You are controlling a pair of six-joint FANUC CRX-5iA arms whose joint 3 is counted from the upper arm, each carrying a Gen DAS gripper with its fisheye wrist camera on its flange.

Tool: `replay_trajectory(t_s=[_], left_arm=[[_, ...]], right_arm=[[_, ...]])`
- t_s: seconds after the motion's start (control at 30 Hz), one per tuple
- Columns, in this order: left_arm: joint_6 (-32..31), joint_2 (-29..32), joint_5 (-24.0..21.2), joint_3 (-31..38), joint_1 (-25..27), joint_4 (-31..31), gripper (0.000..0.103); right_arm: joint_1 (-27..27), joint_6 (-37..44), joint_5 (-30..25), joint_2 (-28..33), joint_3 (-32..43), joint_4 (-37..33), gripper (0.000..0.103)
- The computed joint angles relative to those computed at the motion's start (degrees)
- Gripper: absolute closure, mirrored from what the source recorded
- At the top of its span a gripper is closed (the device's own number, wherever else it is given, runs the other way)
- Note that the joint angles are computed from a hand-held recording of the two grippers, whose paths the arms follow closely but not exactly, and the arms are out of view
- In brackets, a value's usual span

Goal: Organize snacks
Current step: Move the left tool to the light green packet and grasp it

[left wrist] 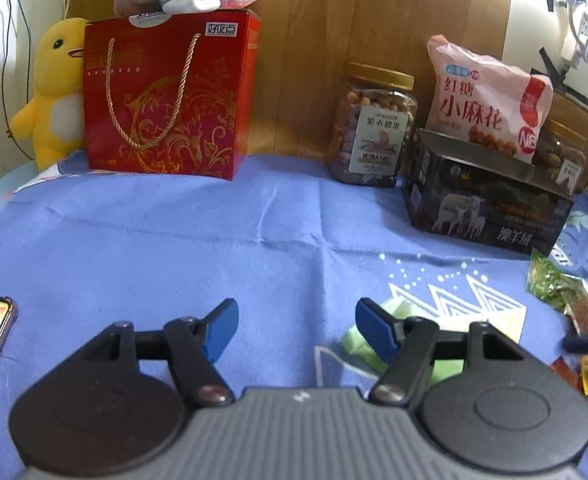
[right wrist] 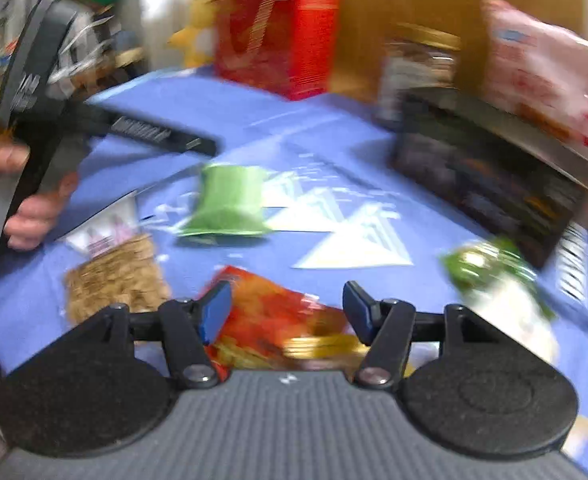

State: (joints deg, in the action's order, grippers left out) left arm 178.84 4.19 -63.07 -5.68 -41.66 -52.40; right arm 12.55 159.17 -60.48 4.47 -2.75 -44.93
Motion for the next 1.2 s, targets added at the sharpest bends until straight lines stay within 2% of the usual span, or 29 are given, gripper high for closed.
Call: replay_trajectory(t_s=[0.07,0.1,0.2,0.3,0.5,0.6,0.67,0.7,0.77,0.87,0.9,0.93,1.07,1.1,1.2], left_arm=[[-0.2,0.3,-0.4,0.3,0.3,0.6,0.037],[-0.3,0.4,-0.4,0.3,0.5,1.0,0.037],[-0.8,0.7,-0.5,0.5,1.2,2.3,0.035],[-0.9,1.0,-1.1,0.9,1.1,2.4,0.033],[-1.6,0.9,-1.3,1.0,1.5,3.1,0.033],[-1.7,1.1,-1.6,1.1,1.6,3.2,0.033],[-1.7,1.0,-1.5,1.0,1.8,3.3,0.033],[-1.8,1.0,-1.4,0.9,1.9,3.4,0.033],[-2.0,0.8,-1.1,0.7,2.1,3.6,0.033],[-2.5,0.5,0.0,0.5,2.7,4.0,0.033],[-2.7,0.1,0.9,0.3,3.1,4.4,0.033],[-2.8,-0.3,1.9,0.0,3.5,4.8,0.033],[-2.6,-3.7,8.9,-2.8,4.1,4.3,0.033],[-3.9,-4.3,10.8,-3.3,4.3,4.4,0.033],[-9.1,-4.7,15.4,-4.0,6.0,6.7,0.031]], right_arm=[[-0.2,-2.6,6.5,-1.7,-1.9,0.4,0.039],[-0.9,-3.3,7.0,-1.7,-1.7,-0.3,0.039],[-4.0,-3.9,-0.4,1.0,2.4,-5.2,0.039],[-3.1,-2.4,-3.7,1.9,3.4,-6.6,0.039],[5.5,-4.2,-1.0,2.1,2.4,-0.7,0.038],[7.3,-4.1,-0.4,2.9,2.5,0.3,0.040],[7.4,-4.4,-0.3,3.7,3.2,0.4,0.044],[7.0,-4.5,-0.1,3.8,3.4,0.1,0.050],[6.3,-4.3,3.1,2.9,2.3,-0.5,0.051],[6.4,-5.1,11.8,0.6,-0.8,0.1,0.049],[6.2,-6.0,12.7,0.4,-1.0,0.3,0.049],[5.4,-7.2,11.7,0.8,-0.3,0.0,0.049],[1.8,-8.4,-1.8,4.1,5.0,-3.7,0.046],[1.8,-7.9,-3.5,4.4,5.2,-3.9,0.044],[4.2,-6.6,-3.0,3.7,3.6,-2.4,0.042]])
